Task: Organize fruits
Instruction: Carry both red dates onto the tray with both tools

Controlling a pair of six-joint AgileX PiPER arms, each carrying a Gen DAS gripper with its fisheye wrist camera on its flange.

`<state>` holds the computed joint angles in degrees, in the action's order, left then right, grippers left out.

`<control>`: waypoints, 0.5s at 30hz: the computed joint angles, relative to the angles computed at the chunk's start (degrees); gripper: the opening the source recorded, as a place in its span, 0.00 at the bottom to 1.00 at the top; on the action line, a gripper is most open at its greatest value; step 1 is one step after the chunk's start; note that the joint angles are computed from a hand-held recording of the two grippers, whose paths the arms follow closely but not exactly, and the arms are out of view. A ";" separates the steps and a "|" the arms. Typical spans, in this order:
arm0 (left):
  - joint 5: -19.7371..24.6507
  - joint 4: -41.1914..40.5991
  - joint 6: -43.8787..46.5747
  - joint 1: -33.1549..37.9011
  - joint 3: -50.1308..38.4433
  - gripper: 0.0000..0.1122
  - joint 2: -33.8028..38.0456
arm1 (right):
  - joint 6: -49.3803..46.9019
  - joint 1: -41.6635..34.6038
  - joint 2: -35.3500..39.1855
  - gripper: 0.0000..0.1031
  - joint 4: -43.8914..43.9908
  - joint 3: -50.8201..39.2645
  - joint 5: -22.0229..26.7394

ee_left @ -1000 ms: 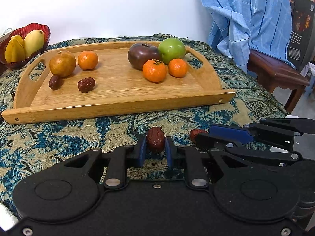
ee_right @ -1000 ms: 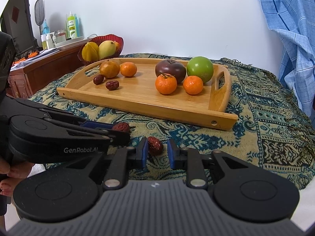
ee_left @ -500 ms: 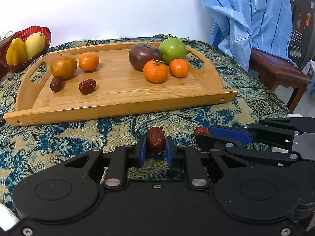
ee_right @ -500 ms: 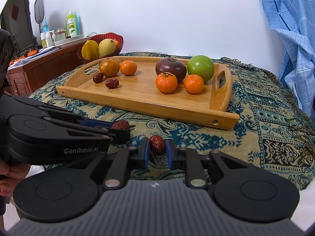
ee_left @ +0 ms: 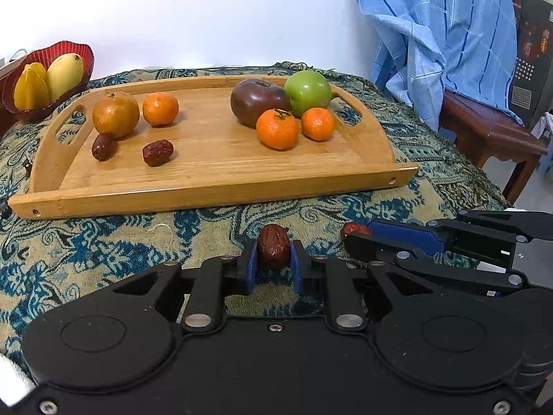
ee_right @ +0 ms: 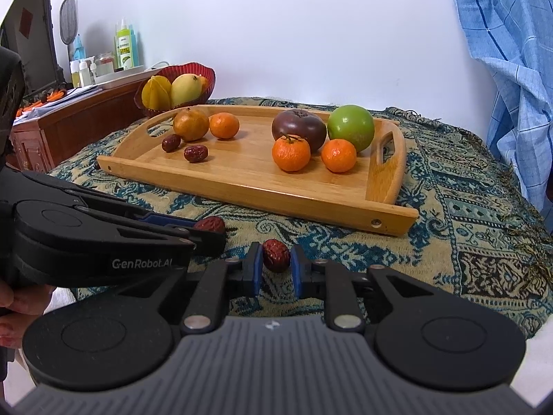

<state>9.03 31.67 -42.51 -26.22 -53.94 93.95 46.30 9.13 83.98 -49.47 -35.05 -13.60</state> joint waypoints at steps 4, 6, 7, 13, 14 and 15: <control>0.35 2.11 -2.05 -0.09 0.01 0.17 -0.38 | -0.98 0.18 0.04 0.23 1.05 -0.21 0.01; 0.81 4.78 -5.00 -0.28 -0.12 0.17 -0.53 | -2.93 0.33 -0.01 0.22 3.05 -0.12 -0.19; 1.24 6.73 -6.94 -0.45 -0.23 0.17 -0.59 | -4.39 0.48 -0.11 0.21 4.58 0.03 -0.35; 3.45 8.60 -8.73 -0.80 -1.16 0.17 -0.26 | -5.71 1.43 0.07 0.20 5.59 -0.43 0.66; 3.41 9.52 -9.61 -0.82 -1.04 0.17 -0.35 | -5.55 1.55 0.15 0.20 5.51 -0.52 0.70; 3.37 10.26 -10.27 -0.82 -0.98 0.17 -0.42 | -7.46 1.80 0.10 0.20 7.45 -0.43 0.72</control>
